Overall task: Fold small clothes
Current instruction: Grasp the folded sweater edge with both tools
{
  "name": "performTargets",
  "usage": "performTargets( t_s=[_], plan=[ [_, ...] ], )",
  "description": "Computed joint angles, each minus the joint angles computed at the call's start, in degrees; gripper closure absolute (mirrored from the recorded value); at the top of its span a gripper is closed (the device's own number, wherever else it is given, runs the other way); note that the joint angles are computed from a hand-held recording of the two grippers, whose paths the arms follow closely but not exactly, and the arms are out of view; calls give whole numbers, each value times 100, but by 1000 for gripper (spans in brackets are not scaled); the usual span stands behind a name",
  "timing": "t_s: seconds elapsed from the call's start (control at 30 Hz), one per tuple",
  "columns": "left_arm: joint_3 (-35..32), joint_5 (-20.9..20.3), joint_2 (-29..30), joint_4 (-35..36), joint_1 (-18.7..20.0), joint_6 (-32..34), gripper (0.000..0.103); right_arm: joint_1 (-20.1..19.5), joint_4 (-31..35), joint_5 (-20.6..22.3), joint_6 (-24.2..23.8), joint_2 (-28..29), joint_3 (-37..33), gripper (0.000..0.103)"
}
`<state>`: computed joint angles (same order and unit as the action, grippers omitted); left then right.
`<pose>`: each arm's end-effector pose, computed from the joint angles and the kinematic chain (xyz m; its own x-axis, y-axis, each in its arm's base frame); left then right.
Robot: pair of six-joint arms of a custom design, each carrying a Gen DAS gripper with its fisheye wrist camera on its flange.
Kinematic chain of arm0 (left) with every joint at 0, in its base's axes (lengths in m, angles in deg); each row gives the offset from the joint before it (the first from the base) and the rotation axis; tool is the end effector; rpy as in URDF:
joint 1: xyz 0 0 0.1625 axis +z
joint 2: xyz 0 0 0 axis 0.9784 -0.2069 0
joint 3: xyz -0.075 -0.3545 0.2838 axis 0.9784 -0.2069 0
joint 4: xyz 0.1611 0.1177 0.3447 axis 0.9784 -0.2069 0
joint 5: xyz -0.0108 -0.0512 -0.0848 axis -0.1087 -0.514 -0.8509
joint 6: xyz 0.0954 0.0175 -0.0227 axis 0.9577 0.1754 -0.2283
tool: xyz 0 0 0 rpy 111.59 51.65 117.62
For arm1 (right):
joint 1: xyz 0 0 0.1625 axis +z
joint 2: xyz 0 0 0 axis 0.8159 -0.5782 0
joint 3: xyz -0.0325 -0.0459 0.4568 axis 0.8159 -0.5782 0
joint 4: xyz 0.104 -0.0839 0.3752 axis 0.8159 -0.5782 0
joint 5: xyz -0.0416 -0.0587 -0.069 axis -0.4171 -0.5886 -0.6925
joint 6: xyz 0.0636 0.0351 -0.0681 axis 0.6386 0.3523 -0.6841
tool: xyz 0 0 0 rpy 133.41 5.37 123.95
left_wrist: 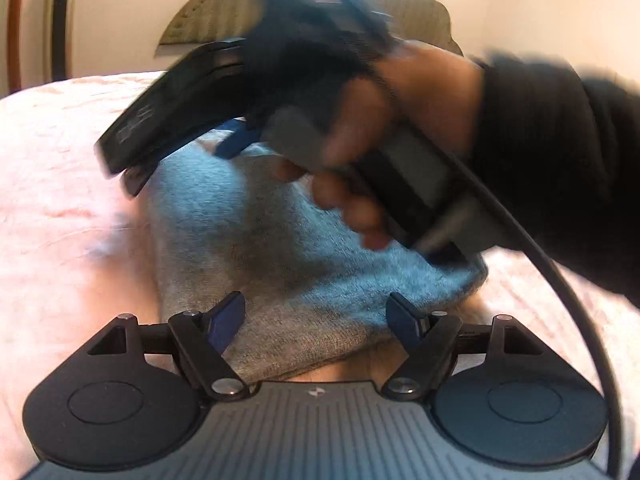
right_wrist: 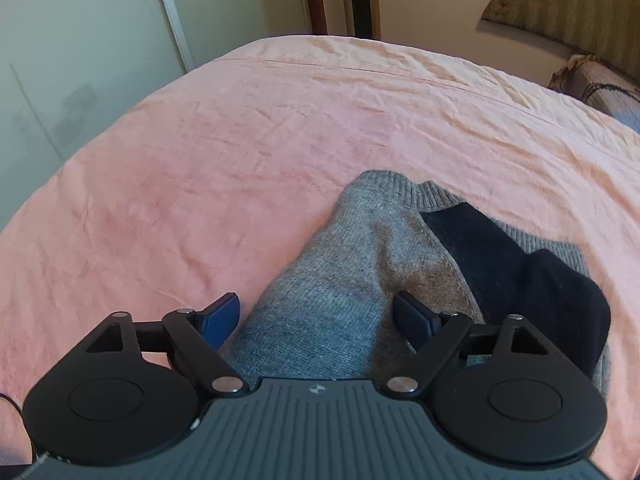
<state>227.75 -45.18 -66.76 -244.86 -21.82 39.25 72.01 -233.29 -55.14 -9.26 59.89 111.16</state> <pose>-0.0096 -0.3127 0.2879 -0.7090 0.5847 -0.3943 0.7038 0.6222 -0.3428 0.4138 -0.4316 -0.0732 -0.7721 -0.3061 0.5569 -0.5448 0.7700 -0.3322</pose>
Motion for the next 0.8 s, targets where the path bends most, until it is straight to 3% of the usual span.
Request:
performTargets(
  t_s=[0.07,0.17,0.33,0.5,0.63,0.67,0.7,0.73,0.77,0.8],
  plan=[
    [-39,-128,-341,156,75,-131,26,66,-518,66,202,-108,305,18],
    [-116,-306,-863,430,290,-70,25,43,-1955,558,636,-477,1284,18],
    [-568,-823,-562,733,1171,-440,25,14,-3594,476,1843,-961,2914,17],
    [-898,-1948,142,568,2024,-863,25,75,-3398,64,2738,-910,3621,18],
    [-1071,-2201,471,619,2149,-986,28,155,-3893,312,2805,-622,3694,18],
    [-1132,-2173,557,673,2137,-1041,43,163,-3915,399,2783,-586,3682,19],
    [-1189,-2072,649,750,2118,-1124,69,207,-3802,399,2739,-599,3642,27],
    [-1228,-1920,681,864,2075,-1229,81,242,-3655,357,2719,-621,3608,36],
    [-1248,-1906,704,909,2094,-1264,87,227,-3506,361,2765,-661,3598,70],
    [-1242,-1948,654,939,2107,-1236,90,143,-3496,458,2855,-678,3631,82]
  ],
)
